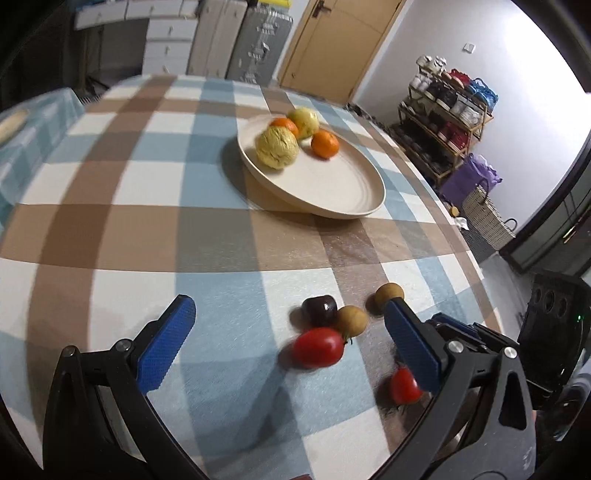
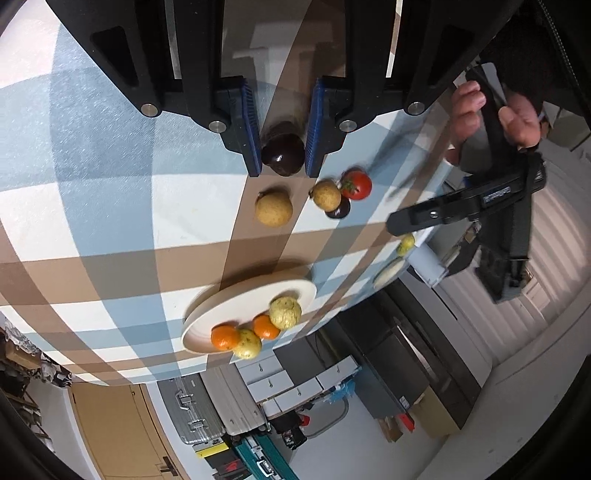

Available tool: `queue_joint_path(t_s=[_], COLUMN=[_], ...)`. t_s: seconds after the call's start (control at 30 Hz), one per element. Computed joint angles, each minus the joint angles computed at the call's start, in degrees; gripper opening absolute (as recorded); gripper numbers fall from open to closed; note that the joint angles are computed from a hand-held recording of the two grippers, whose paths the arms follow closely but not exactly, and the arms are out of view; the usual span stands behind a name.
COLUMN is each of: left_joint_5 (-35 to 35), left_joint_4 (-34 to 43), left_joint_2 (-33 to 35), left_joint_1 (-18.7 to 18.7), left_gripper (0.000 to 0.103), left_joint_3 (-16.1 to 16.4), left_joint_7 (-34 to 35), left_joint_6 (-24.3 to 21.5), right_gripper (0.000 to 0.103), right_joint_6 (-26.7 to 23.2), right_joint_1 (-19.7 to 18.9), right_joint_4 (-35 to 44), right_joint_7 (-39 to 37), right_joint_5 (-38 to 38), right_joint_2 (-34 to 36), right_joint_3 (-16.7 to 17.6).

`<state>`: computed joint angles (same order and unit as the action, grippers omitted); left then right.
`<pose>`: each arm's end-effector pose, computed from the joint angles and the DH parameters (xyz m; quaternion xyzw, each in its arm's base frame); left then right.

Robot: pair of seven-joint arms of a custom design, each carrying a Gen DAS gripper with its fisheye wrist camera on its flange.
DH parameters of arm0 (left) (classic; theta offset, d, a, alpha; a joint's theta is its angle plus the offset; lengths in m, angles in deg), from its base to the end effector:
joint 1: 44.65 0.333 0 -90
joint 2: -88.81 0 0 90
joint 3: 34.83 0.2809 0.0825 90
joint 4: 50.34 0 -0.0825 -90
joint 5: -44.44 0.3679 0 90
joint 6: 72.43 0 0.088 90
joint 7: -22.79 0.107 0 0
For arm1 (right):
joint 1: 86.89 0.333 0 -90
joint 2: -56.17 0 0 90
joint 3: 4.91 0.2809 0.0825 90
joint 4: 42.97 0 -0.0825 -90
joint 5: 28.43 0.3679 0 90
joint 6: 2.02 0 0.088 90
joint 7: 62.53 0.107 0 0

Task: Organize fruits
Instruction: 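Grasp a dark plum with the right tool while the left tool approaches another plum, then grasp a dark plum with the left tool while the right tool carries its plum to the plate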

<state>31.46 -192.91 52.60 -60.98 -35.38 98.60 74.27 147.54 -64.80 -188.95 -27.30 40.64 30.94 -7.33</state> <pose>0.3961 -0.1173 0.5590 -0.6926 0.6286 -0.3417 0.0922 0.4164 0.1272 0.4412 -0.7333 0.5062 0.0099 0.4538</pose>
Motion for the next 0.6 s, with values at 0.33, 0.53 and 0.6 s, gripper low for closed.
queue_joint_path(t_s=[0.33,0.53,0.6], left_joint_5=[-7.71,-12.79,-13.95], left_joint_4=[5.96,8.16,8.90], left_joint_2=[7.76,10.02,10.82], left_joint_1=[-1.94,-1.63,-1.13], left_gripper=[0.076,0.046,0.043], left_joint_3=[2.16,1.85,1.51], left_joint_7=[8.44,14.01,14.72], left_joint_6=[-3.14,-5.46,-6.38], right_gripper=[0.024,0.024,0.024], right_joint_6=[-1.51,-3.04,-3.32], right_joint_1=[-1.12,-1.75,-1.94], right_joint_4=[1.99,2.70,2.80], right_joint_7=[-0.94,-1.61,-1.80], right_joint_5=[0.97,1.80,1.89], right_joint_2=[1.22,1.85,2.01], right_joint_3=[-0.89,-0.82,-0.71])
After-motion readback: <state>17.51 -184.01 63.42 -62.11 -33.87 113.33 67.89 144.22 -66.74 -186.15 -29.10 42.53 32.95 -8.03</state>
